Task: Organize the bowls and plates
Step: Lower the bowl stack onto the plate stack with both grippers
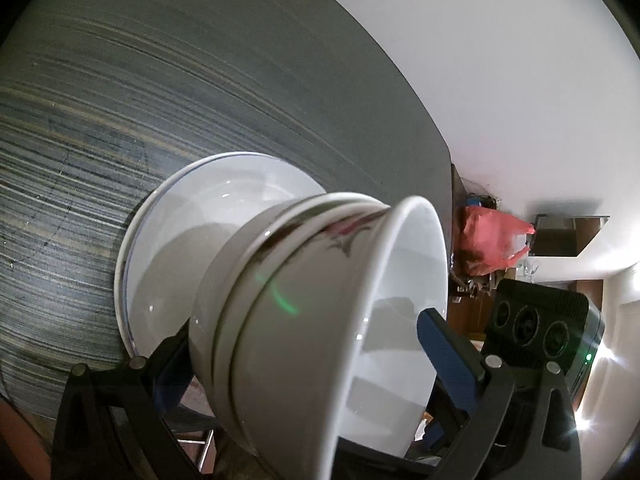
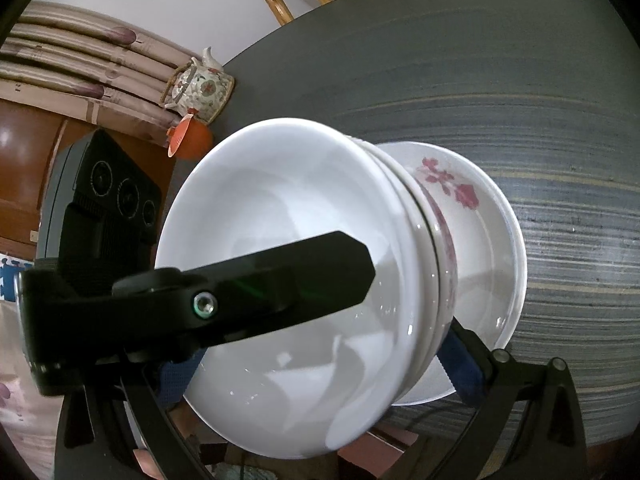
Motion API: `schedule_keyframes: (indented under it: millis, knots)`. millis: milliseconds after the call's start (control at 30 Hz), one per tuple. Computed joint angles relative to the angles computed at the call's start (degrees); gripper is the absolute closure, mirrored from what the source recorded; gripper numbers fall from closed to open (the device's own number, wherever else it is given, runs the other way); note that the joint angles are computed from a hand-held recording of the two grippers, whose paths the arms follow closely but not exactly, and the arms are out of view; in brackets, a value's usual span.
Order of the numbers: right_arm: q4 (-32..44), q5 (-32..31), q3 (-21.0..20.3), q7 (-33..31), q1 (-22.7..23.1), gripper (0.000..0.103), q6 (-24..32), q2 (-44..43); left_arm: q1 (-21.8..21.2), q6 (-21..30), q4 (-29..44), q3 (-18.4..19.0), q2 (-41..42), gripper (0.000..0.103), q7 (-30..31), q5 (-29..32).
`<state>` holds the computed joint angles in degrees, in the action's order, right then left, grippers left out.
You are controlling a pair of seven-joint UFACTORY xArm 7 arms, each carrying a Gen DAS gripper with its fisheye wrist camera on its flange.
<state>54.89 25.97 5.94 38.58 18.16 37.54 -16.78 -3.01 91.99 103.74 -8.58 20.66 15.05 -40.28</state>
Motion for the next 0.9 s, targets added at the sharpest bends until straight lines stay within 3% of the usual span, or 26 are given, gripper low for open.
schedule_keyframes:
  millis: [667,900]
  knots:
    - [-2.5,7.0,-1.5,-7.2,0.8,0.000,-2.6,1.6,-3.6,-4.3,0.9,-1.3,2.7,0.001,-2.9,3.0]
    - [-4.8,7.3,-1.3,-8.4,0.7,0.000,-4.5,-0.3,-5.1,-7.7,-2.1,-1.3,0.6,0.001,-3.8,4.3]
